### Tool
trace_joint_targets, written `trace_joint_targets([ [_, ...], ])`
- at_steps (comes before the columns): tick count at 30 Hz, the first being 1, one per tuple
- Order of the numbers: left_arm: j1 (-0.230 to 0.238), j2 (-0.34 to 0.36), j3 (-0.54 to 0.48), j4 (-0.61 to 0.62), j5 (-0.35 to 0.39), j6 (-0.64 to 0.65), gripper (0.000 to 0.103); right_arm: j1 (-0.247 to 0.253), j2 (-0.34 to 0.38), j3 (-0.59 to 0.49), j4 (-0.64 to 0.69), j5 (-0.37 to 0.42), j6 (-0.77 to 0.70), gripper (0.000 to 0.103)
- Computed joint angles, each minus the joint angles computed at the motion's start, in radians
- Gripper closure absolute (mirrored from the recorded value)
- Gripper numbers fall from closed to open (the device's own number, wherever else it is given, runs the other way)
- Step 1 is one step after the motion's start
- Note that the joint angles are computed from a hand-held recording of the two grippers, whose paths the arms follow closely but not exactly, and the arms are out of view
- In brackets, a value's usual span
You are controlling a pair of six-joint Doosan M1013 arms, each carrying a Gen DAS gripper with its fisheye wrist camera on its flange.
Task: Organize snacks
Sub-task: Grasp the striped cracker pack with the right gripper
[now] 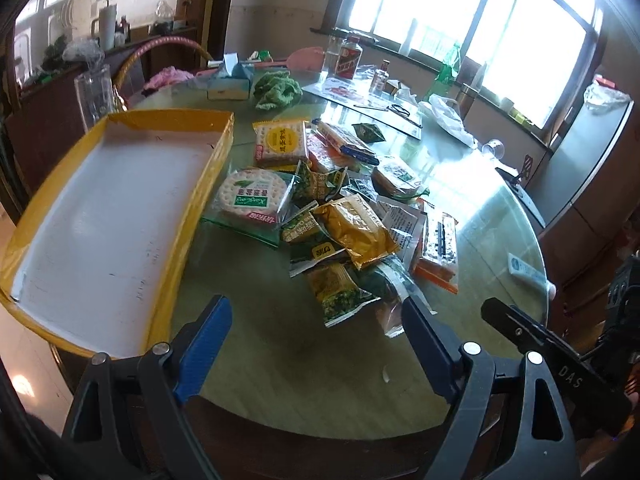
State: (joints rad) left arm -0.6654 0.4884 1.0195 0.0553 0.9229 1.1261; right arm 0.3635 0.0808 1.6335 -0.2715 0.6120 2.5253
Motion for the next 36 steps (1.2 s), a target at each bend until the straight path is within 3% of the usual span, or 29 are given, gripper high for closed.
trace_joint_targets([
  [6,0.006,0.01,-0.018,-0.029,0.017,0.014,0.017,-0.011,0.022,-0.029,0.036,0.04,-0.019,0.022],
  [10,0.012,0.018,-0.033,-0.039,0.033,0.008,0.017,-0.024,0.048,-0.067,0.044,0.107,-0.033,0.023],
  [15,0.017,0.027,-0.049,-0.043,0.039,0.014,0.017,-0.041,0.116,-0.161,0.051,0.256,-0.084,0.023],
  [25,0.023,0.073,-0.12,-0.075,0.074,0.04,0.017,-0.068,0.225,-0.278,0.068,0.37,-0.153,0.031],
  [28,0.028,0.109,-0.178,-0.125,0.121,0.063,0.017,-0.058,0.227,-0.279,0.031,0.386,-0.151,0.04],
  [33,0.018,0.181,-0.297,-0.16,0.217,0.089,0.02,-0.046,0.181,-0.211,-0.029,0.373,-0.119,0.044],
  [36,0.007,0.237,-0.394,-0.143,0.291,0.092,0.031,-0.044,0.146,-0.166,-0.059,0.37,-0.083,0.044],
])
